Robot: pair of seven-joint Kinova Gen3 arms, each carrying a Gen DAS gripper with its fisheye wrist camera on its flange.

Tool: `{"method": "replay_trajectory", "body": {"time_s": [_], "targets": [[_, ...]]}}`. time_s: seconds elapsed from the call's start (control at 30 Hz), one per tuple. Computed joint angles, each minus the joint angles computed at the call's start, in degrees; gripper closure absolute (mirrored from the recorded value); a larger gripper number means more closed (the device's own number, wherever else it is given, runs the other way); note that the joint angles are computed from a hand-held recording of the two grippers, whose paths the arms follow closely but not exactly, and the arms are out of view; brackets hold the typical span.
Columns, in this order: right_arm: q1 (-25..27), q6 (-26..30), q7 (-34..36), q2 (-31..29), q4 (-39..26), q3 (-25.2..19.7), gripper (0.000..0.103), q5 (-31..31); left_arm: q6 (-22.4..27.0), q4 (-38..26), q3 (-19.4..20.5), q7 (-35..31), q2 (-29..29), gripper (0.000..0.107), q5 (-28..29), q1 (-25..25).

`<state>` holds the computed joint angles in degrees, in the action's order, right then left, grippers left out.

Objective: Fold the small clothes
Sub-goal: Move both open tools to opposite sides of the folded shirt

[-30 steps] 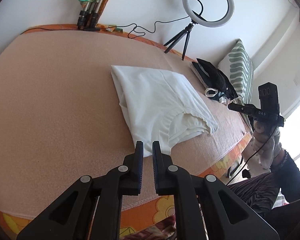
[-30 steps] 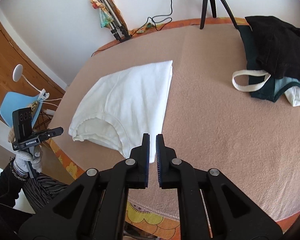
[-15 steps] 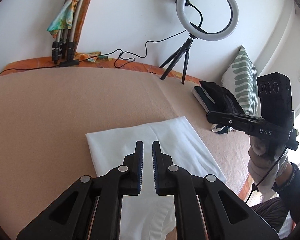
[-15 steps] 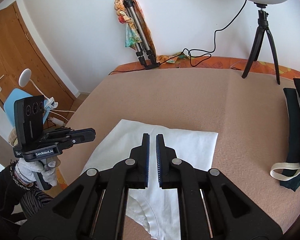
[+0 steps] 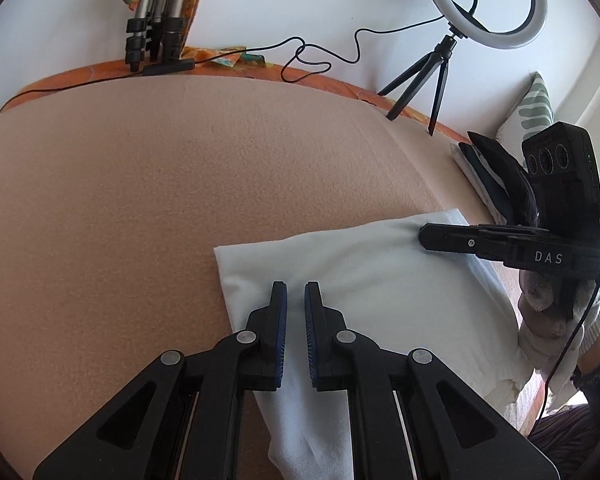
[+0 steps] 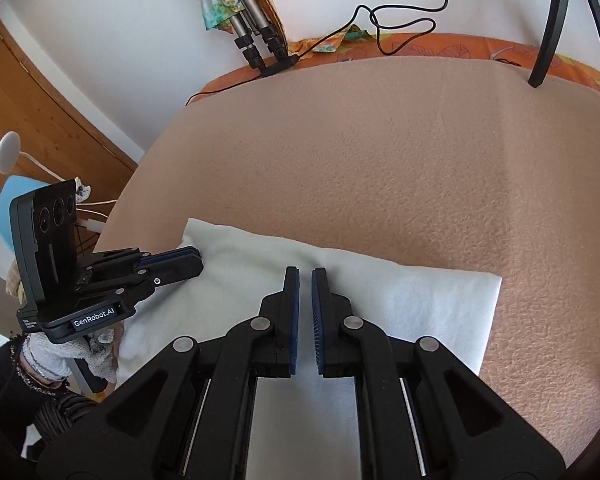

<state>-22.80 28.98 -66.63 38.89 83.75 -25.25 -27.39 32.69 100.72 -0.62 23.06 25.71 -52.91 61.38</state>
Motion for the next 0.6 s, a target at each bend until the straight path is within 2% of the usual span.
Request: {"method": "replay_trajectory", "body": {"time_s": [0.1,0.17,0.23,0.3,0.4,0.47,0.53,0.6], "targets": [[7.8,-1.6,5.5,1.1,2.4,-6.6,0.095,-5.8,-0.5,1.1,-1.7,2.5,-0.8,0.1,-0.9,1.6],[10.0,-2.9,6.7,0.2,4.0,-7.3,0.09,-8.2,1.1,1.6,-1.6,5.6,-1.5,0.1,-3.7,2.1],[8.5,-3.5,6.2,-1.4,4.8,-4.1,0.089,-9.7,1.9,2.1,-1.6,8.6,-2.2,0.1,-6.6,2.4],[5.3,-2.0,3.4,-1.9,3.6,0.3,0.089,-8.7,1.7,2.2,-0.6,9.4,-2.5,0.1,-7.9,1.2],[-1.8,-3.0,-3.1,-3.0,3.1,8.3,0.089,-2.1,2.7,0.8,2.1,6.1,-1.6,0.1,-5.6,-1.7],[-6.0,-3.5,-7.2,-3.5,2.8,12.9,0.095,2.4,3.7,-0.1,3.6,3.5,-1.0,0.1,-2.5,-3.3],[-8.0,-3.6,-11.5,-4.8,3.0,15.4,0.091,6.1,3.7,0.5,2.9,4.0,-1.5,0.1,-2.0,-2.5],[-8.3,-4.4,-13.7,-6.6,4.3,16.1,0.087,8.0,6.3,0.4,2.9,3.9,-2.2,0.1,-2.2,-1.3]]}}
